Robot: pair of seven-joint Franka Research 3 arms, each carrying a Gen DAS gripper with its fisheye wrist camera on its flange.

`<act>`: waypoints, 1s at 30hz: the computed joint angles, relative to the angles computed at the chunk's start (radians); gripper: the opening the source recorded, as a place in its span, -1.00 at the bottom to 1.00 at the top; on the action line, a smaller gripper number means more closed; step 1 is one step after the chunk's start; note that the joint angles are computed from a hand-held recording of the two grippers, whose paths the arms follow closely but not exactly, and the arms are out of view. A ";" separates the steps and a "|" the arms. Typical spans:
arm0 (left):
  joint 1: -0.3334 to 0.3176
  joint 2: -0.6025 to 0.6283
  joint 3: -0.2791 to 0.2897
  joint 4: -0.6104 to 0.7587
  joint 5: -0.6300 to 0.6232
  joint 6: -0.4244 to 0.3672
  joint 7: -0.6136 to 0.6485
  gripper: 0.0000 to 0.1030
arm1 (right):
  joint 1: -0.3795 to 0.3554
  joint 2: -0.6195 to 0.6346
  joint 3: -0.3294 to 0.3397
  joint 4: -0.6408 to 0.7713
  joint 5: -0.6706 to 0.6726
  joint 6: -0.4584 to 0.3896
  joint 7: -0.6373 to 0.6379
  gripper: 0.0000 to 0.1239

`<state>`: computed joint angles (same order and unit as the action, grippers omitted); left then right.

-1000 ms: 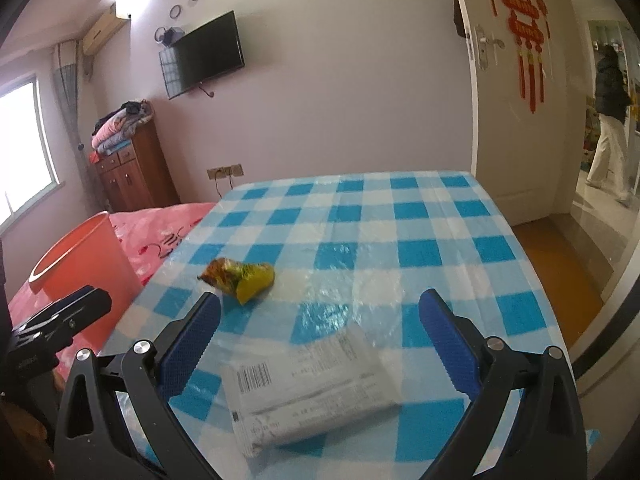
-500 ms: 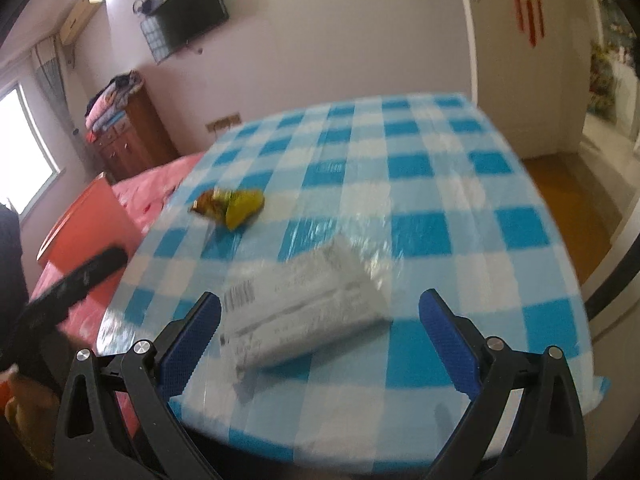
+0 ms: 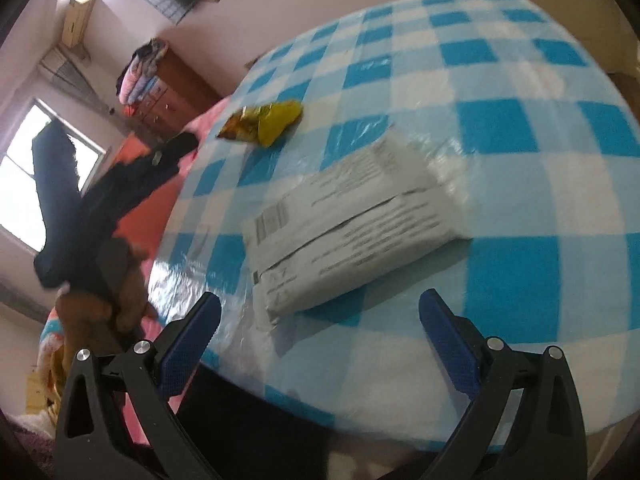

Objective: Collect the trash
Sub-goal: 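Grasp the yellow wrapper with the left gripper while the right grasps the white paper packet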

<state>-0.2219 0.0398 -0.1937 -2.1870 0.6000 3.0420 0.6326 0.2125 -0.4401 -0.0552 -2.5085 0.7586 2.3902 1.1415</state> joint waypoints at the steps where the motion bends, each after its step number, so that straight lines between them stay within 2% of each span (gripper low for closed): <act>1: 0.007 0.017 -0.006 0.011 -0.048 0.005 0.045 0.82 | 0.002 0.007 0.001 0.006 -0.002 -0.009 0.002 0.58; 4: 0.012 0.046 -0.007 0.032 -0.094 0.015 0.107 0.82 | 0.006 0.030 0.013 0.028 -0.017 -0.002 0.007 0.58; 7: 0.042 0.079 -0.042 0.066 -0.204 0.010 0.296 0.82 | 0.009 0.066 0.020 0.058 -0.017 0.022 0.014 0.58; 10: 0.017 0.119 -0.002 0.132 -0.152 -0.030 0.339 0.73 | 0.011 0.097 0.032 0.079 -0.031 0.062 0.019 0.58; 12: 0.078 0.149 -0.069 0.163 -0.284 -0.018 0.498 0.59 | 0.015 0.125 0.033 0.100 -0.027 0.085 0.021 0.58; 14: 0.134 0.182 -0.139 0.198 -0.404 -0.025 0.654 0.58 | 0.020 0.154 0.039 0.123 -0.029 0.108 0.019 0.58; 17: 0.133 0.235 -0.149 0.263 -0.454 -0.056 0.763 0.55 | 0.027 0.189 0.053 0.149 -0.051 0.143 0.013 0.58; 20: 0.193 0.288 -0.231 0.318 -0.584 -0.108 0.920 0.54 | 0.037 0.217 0.070 0.163 -0.086 0.191 0.000 0.58; 21: 0.195 0.305 -0.237 0.339 -0.606 -0.140 0.957 0.53 | 0.040 0.222 0.075 0.165 -0.099 0.206 -0.006 0.58; 24: 0.158 0.315 -0.202 0.350 -0.613 -0.184 1.004 0.46 | 0.044 0.229 0.084 0.164 -0.144 0.233 -0.003 0.58; 30: 0.162 0.257 -0.207 0.276 -0.726 -0.176 1.073 0.46 | 0.052 0.196 0.093 0.128 -0.212 0.259 0.007 0.58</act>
